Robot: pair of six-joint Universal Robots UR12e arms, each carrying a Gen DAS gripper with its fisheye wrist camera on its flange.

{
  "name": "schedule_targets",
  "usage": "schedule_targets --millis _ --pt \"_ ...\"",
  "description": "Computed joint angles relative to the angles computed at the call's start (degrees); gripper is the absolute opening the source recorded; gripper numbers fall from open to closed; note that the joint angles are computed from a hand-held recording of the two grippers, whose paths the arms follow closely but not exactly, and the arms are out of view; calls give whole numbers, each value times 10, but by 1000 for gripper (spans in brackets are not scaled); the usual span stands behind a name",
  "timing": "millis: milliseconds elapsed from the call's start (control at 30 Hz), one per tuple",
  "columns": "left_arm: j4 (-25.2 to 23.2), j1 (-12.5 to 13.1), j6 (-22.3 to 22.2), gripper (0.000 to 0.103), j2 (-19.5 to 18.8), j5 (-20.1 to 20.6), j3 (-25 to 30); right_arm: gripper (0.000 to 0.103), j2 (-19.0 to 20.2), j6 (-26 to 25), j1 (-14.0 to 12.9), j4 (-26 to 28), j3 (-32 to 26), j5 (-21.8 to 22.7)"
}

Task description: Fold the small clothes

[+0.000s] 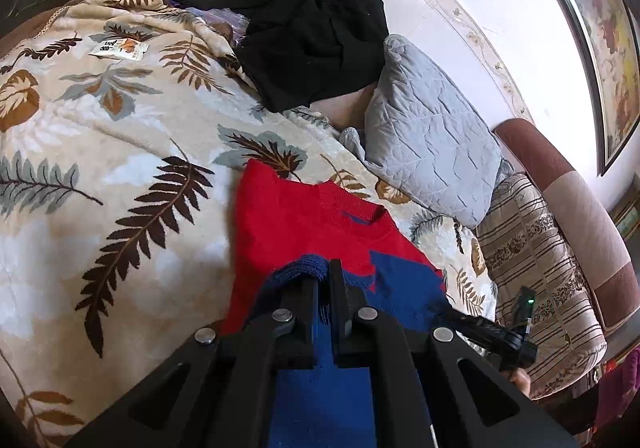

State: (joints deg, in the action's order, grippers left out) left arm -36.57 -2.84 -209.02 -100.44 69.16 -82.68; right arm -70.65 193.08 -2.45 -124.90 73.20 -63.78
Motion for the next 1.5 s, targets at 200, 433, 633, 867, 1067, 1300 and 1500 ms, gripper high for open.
schedule_targets --millis 200,433,633,867,1067,1300,1500 --pt "2 3 -5 4 1 -5 -2 9 -2 -61 5 31 -4 -13" --pt "13 8 -18 4 1 -26 0 7 -28 -91 11 -3 12 -25" --pt "0 12 -25 4 -24 -29 40 7 -23 -35 3 -66 -2 -19" --pt "-51 6 10 4 -101 1 160 7 28 8 -2 -79 -73 -44" --pt "-131 -3 15 5 -163 49 228 7 87 49 -5 -69 -134 -56" --pt "-173 -4 17 6 -171 71 230 12 124 50 0 -18 -159 -53" --pt "-144 -29 22 49 -134 228 211 49 87 109 -12 -107 -110 -46"
